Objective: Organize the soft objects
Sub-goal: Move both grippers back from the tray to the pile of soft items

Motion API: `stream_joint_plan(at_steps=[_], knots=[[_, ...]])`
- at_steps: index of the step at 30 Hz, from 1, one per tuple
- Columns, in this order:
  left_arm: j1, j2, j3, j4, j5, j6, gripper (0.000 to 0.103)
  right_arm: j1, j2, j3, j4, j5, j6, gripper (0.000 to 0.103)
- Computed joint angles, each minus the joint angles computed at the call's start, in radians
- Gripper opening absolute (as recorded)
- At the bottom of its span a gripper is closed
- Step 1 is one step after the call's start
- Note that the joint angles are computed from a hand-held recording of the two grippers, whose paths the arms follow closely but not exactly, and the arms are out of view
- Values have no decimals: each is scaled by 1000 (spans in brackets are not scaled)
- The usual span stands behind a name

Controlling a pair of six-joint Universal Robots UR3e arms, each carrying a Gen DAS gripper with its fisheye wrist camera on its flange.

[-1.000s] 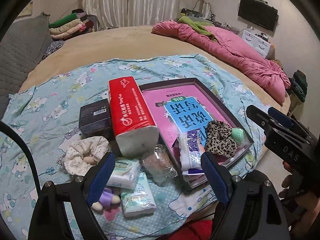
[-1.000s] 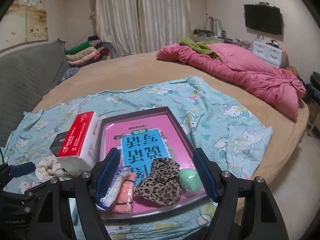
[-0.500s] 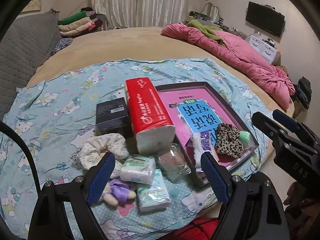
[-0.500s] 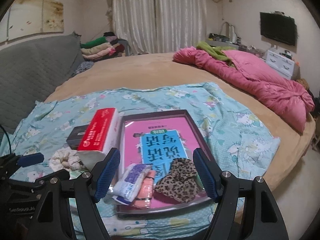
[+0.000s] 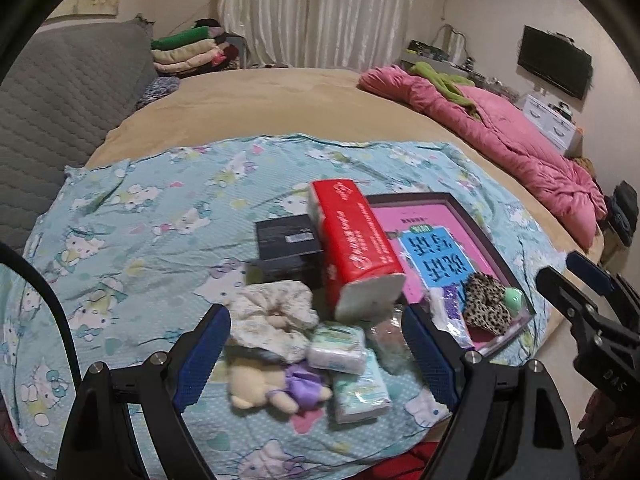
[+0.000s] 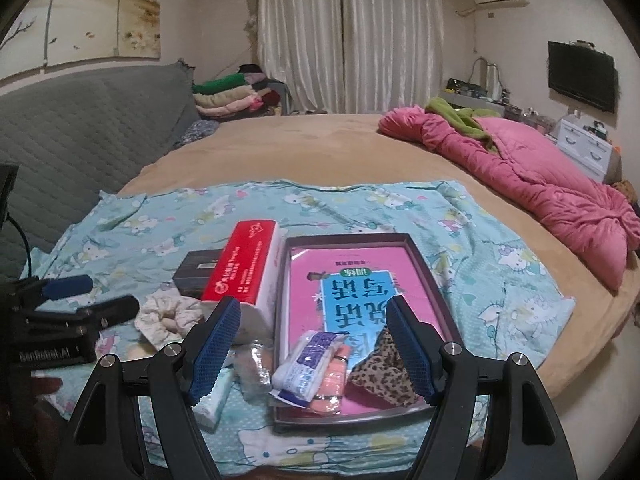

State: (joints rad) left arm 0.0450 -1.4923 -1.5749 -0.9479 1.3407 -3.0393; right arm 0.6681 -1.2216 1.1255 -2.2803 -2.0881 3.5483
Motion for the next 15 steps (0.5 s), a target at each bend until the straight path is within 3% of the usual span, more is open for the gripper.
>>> stream_joint_plan(at_steps=[15], knots=[[165, 71, -43, -17, -34, 48, 87, 33, 47, -108, 56, 27, 4, 76]])
